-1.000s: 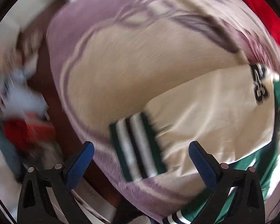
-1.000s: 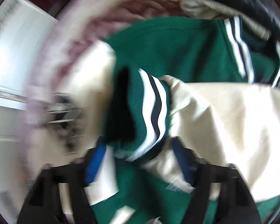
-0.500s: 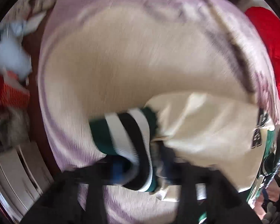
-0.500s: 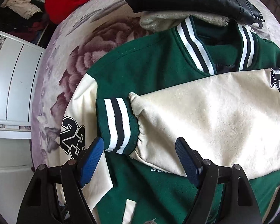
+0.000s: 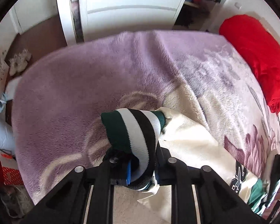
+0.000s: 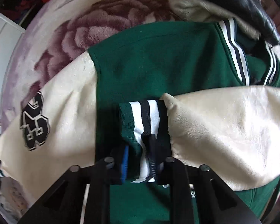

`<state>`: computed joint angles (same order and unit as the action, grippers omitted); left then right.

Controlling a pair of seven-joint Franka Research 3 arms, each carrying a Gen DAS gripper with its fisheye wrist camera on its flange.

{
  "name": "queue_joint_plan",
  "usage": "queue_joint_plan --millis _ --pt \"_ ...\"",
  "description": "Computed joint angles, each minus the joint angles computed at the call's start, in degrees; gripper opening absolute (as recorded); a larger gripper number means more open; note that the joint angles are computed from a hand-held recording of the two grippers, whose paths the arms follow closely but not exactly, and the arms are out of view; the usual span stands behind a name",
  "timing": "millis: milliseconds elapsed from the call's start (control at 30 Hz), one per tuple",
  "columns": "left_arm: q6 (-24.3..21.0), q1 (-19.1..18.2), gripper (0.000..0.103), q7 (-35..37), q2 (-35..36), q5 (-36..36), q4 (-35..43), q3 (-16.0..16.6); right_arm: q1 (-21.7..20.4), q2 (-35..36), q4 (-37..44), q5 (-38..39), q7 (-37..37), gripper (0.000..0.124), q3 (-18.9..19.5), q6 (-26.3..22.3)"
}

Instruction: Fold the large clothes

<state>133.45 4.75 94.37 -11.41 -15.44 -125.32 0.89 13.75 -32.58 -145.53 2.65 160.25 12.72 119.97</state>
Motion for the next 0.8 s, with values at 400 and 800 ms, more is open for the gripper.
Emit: queue_joint_plan --millis 400,800 --pt "-11.9 4.1 0.061 -0.8 -13.3 -5.8 -7.1 6.2 3.5 -0.9 -3.6 8.8 -9.2 0.071 -4.4 14.3" --pt "-1.7 -3.2 0.029 -10.8 -9.9 -20.1 -16.3 -1.3 -2.3 -29.5 -14.2 11.0 5.2 0.076 0.1 -2.4"
